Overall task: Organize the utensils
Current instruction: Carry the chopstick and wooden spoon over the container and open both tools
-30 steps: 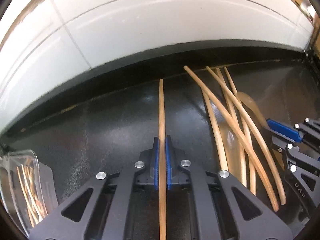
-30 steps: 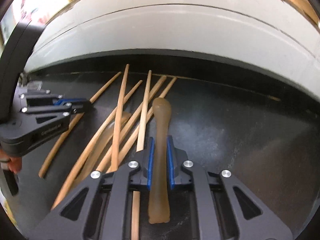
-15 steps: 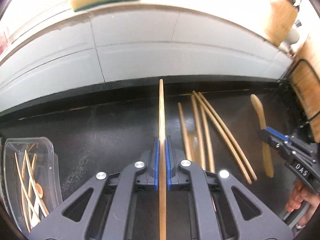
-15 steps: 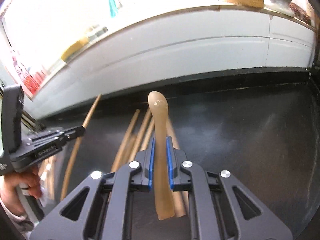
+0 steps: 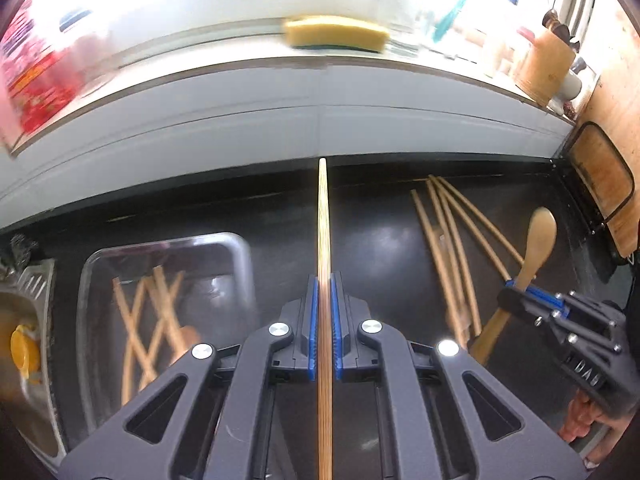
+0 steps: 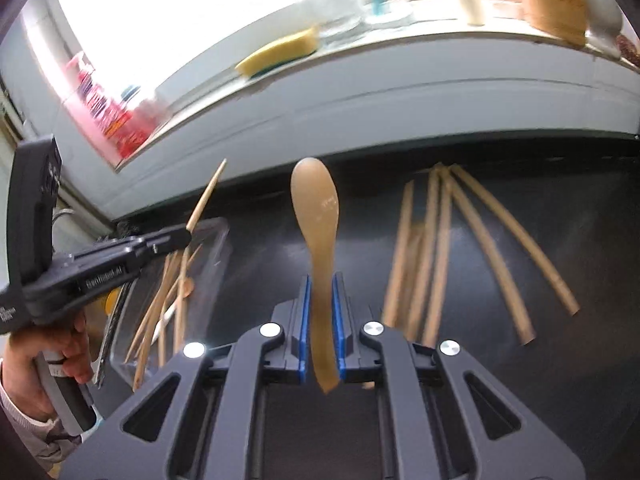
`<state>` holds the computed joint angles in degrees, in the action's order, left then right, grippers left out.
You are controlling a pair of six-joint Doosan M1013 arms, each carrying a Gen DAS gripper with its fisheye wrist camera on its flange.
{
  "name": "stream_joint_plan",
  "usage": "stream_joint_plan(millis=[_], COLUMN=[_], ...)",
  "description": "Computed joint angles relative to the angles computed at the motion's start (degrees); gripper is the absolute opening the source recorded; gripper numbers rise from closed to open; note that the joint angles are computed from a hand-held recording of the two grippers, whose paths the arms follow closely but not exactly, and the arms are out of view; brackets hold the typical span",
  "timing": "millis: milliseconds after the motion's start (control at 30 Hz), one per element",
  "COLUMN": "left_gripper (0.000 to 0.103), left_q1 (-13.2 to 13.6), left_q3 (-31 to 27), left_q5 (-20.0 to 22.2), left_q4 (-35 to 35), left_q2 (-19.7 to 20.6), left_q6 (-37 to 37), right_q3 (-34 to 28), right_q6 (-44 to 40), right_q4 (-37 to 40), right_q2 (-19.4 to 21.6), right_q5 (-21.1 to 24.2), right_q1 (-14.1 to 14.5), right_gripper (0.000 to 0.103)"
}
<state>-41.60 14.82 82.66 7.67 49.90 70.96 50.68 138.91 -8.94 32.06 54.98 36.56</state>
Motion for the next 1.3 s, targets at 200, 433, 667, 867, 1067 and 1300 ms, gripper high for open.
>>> stream_joint_plan(millis=[200,433,667,867,1067,1300], left_gripper=[0.006,0.006,0.006,0.006,0.006,0.006], left_q1=[2.49,5.58,8.21,8.97,9.14,9.05], left_q3=[16.6,29.41,37.37,37.49,36.45,35.5], left_q5=[-7.26,-12.19,-15.19,-17.63,-18.59,-18.82], left_q4=[0.23,-0.58,-2.41,-3.0,-4.29,-5.09], left_q2=[-9.24,-16.56,-21.15,-22.05,-21.44,-20.75], left_q6=[-0.22,-1.41,-3.19,-3.03,-2.17,-1.65], right_q3=[-6.87,-16.24,-31.62,-43.34,-41.06,-32.6], right_q6=[2.6,3.24,0.72,-1.42,-0.35,1.09], right_q4=[-1.04,0.13,0.18,-2.41,0.5,10.12], right_q2=[4.34,9.77,17.62,22.34,20.49,17.04], right_q5=[3.35,6.71,14.87,20.43,18.57,13.45], right_q1=[3.11,5.32,6.37,6.9,6.29,5.18], right_gripper=[0.01,0.01,0.01,0.009,0.009,0.009])
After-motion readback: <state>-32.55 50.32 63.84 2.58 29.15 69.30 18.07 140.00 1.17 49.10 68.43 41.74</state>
